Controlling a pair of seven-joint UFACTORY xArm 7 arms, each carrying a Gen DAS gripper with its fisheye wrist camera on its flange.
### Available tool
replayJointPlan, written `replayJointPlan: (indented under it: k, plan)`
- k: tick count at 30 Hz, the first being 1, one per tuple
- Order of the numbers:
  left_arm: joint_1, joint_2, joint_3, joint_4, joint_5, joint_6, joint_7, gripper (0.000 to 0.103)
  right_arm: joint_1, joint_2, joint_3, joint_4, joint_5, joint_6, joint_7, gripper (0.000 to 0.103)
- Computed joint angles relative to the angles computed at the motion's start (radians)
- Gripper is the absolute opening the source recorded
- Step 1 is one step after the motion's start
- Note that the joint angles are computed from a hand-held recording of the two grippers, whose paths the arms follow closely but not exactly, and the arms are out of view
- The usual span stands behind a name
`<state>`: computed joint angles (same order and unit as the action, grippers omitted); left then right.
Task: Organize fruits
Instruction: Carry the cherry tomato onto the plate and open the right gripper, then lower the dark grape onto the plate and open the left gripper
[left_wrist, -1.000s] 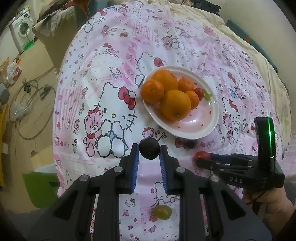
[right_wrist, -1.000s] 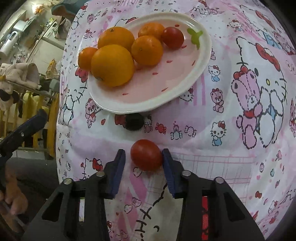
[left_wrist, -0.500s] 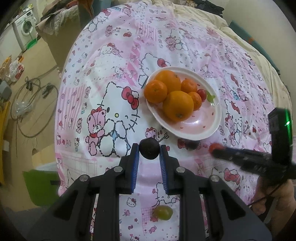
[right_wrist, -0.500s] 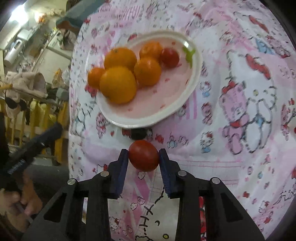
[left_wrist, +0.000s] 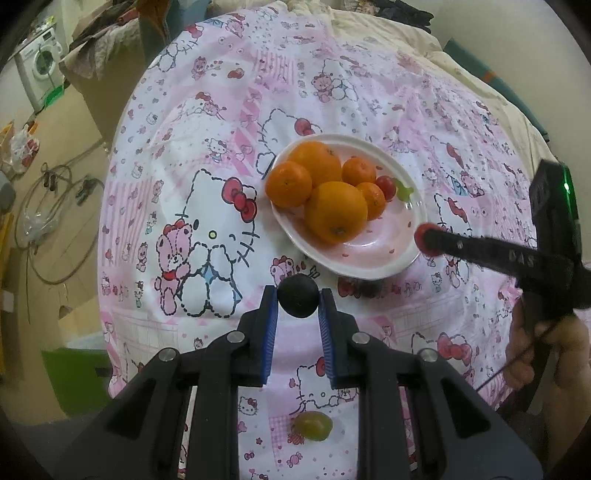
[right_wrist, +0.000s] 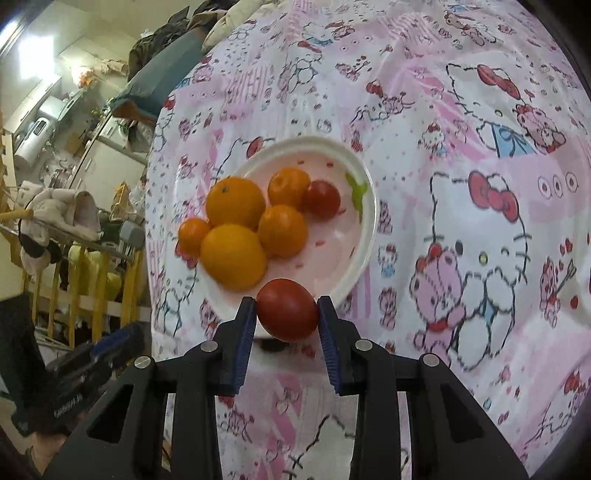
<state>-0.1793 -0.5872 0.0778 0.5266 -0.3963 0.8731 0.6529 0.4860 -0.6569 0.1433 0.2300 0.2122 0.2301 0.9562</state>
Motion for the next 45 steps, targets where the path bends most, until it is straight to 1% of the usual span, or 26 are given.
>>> replayJointPlan:
  k: [3, 5, 7, 9, 12, 14, 18, 21, 25, 27, 29, 31, 36, 38, 42, 43, 44, 45]
  plan:
    - [-0.003, 0.011, -0.007, -0.002, 0.001, -0.012, -0.001, 0.019, -0.029, 0.010, -0.001, -0.002, -0.007, 0.004, 0.006, 0.038]
    - [-0.003, 0.016, -0.024, -0.013, 0.019, -0.044, -0.004, 0.019, -0.043, 0.013, -0.005, -0.008, -0.002, 0.000, 0.020, 0.038]
    - [-0.013, 0.034, -0.016, -0.007, 0.013, -0.036, 0.003, 0.018, -0.028, 0.007, -0.030, -0.028, 0.017, -0.035, 0.019, 0.039]
    - [-0.017, 0.037, -0.017, -0.009, 0.011, -0.028, 0.005, 0.018, -0.050, -0.012, -0.017, -0.037, 0.017, -0.037, 0.046, 0.052]
    - [-0.025, 0.032, -0.028, -0.017, 0.010, -0.025, -0.001, 0.018, -0.066, -0.056, -0.006, -0.045, 0.006, -0.025, 0.071, 0.053]
    - [-0.033, 0.030, -0.039, -0.022, 0.008, -0.031, -0.011, 0.018, -0.077, -0.081, 0.005, -0.042, -0.004, 0.000, 0.087, 0.053]
    - [-0.061, 0.043, -0.053, -0.020, -0.013, -0.041, -0.034, 0.019, -0.075, -0.129, -0.007, -0.044, -0.019, 0.045, 0.079, 0.055]
    - [-0.093, 0.056, -0.068, -0.024, -0.032, -0.069, -0.039, 0.019, -0.088, -0.175, 0.006, -0.058, -0.027, 0.080, 0.094, 0.059]
    - [-0.121, 0.080, -0.080, -0.023, -0.051, -0.103, -0.050, 0.019, -0.081, -0.238, -0.006, -0.086, -0.020, 0.106, 0.106, 0.060]
    - [-0.131, 0.100, -0.084, -0.016, -0.061, -0.112, -0.067, 0.019, -0.080, -0.274, -0.008, -0.100, -0.017, 0.120, 0.113, 0.063]
    - [-0.144, 0.122, -0.086, -0.013, -0.083, -0.131, -0.078, 0.019, -0.082, -0.309, -0.003, -0.110, -0.015, 0.137, 0.129, 0.065]
    - [-0.158, 0.139, -0.088, -0.012, -0.105, -0.154, -0.079, 0.019, -0.084, -0.347, 0.003, -0.120, -0.013, 0.157, 0.149, 0.066]
    - [-0.175, 0.178, -0.105, -0.006, -0.121, -0.193, -0.098, 0.019, -0.074, -0.402, -0.004, -0.140, -0.010, 0.169, 0.166, 0.066]
    - [-0.178, 0.185, -0.107, -0.004, -0.118, -0.189, -0.100, 0.019, -0.075, -0.413, -0.004, -0.144, -0.011, 0.175, 0.172, 0.066]
    - [-0.179, 0.190, -0.118, 0.000, -0.097, -0.178, -0.117, 0.020, -0.066, -0.414, -0.019, -0.154, -0.006, 0.153, 0.173, 0.066]
    - [-0.179, 0.190, -0.119, -0.001, -0.092, -0.177, -0.119, 0.022, -0.065, -0.408, -0.019, -0.152, -0.006, 0.151, 0.172, 0.066]
    - [-0.178, 0.189, -0.120, -0.002, -0.087, -0.175, -0.121, 0.032, -0.064, -0.404, -0.018, -0.150, -0.007, 0.151, 0.173, 0.066]
    - [-0.179, 0.188, -0.121, -0.002, -0.084, -0.172, -0.123, 0.039, -0.061, -0.397, -0.019, -0.148, -0.007, 0.148, 0.171, 0.066]
